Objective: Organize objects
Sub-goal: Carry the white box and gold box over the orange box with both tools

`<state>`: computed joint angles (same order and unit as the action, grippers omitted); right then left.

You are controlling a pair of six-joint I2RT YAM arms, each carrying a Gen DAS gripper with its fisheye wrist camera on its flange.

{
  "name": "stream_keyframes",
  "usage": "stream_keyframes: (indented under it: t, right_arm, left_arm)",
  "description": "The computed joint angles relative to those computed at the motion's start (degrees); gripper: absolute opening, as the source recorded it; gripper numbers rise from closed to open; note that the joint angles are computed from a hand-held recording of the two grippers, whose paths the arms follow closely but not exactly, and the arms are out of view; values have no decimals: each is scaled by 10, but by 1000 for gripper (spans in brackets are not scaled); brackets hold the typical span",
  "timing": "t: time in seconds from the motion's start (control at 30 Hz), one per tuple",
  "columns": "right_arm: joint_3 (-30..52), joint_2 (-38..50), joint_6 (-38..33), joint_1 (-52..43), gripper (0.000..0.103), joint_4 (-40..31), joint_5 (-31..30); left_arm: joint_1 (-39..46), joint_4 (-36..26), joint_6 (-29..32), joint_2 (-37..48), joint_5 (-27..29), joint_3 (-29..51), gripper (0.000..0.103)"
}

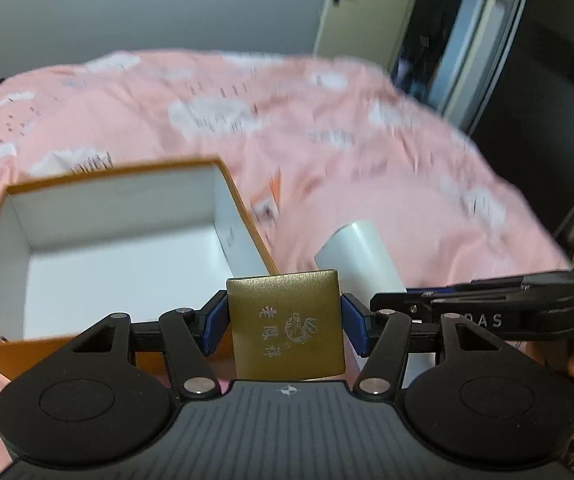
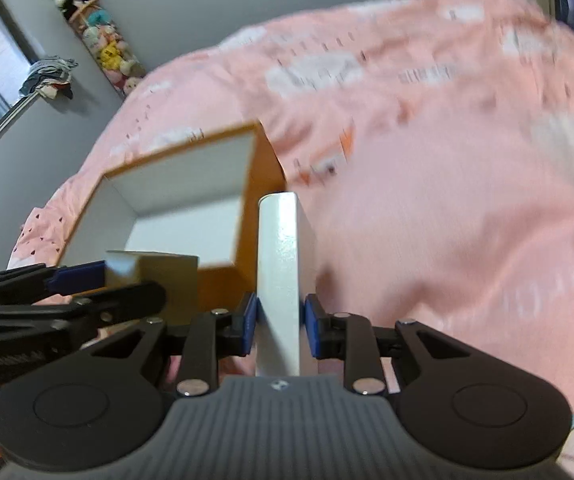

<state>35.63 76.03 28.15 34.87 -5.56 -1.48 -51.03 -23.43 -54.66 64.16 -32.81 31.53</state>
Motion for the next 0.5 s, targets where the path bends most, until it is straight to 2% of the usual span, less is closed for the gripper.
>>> stream_keyframes:
  t: [0.07, 0.13, 0.2, 0.3, 0.37, 0.5]
  right_arm:
    - [25, 1, -4, 26, 27, -11, 29]
    - [58, 10, -16, 42, 27, -21, 46]
    - [98, 33, -28, 57, 27, -23, 57]
    - [163, 95, -28, 77, 27, -11, 74]
    - [208, 141, -31, 88, 27, -1, 80]
    - [299, 233, -36, 100, 27, 8, 84]
  left_arm:
    - [22, 1, 15, -45, -10, -11, 68]
    - [12, -58, -1, -123, -41, -21, 68]
    - [32, -93, 5, -166, -56, -22, 68]
    - [90, -112, 29, -201, -58, -36, 68]
    - [138, -103, 54, -204, -52, -48, 68]
    - [256, -47, 140, -213, 3, -82, 68]
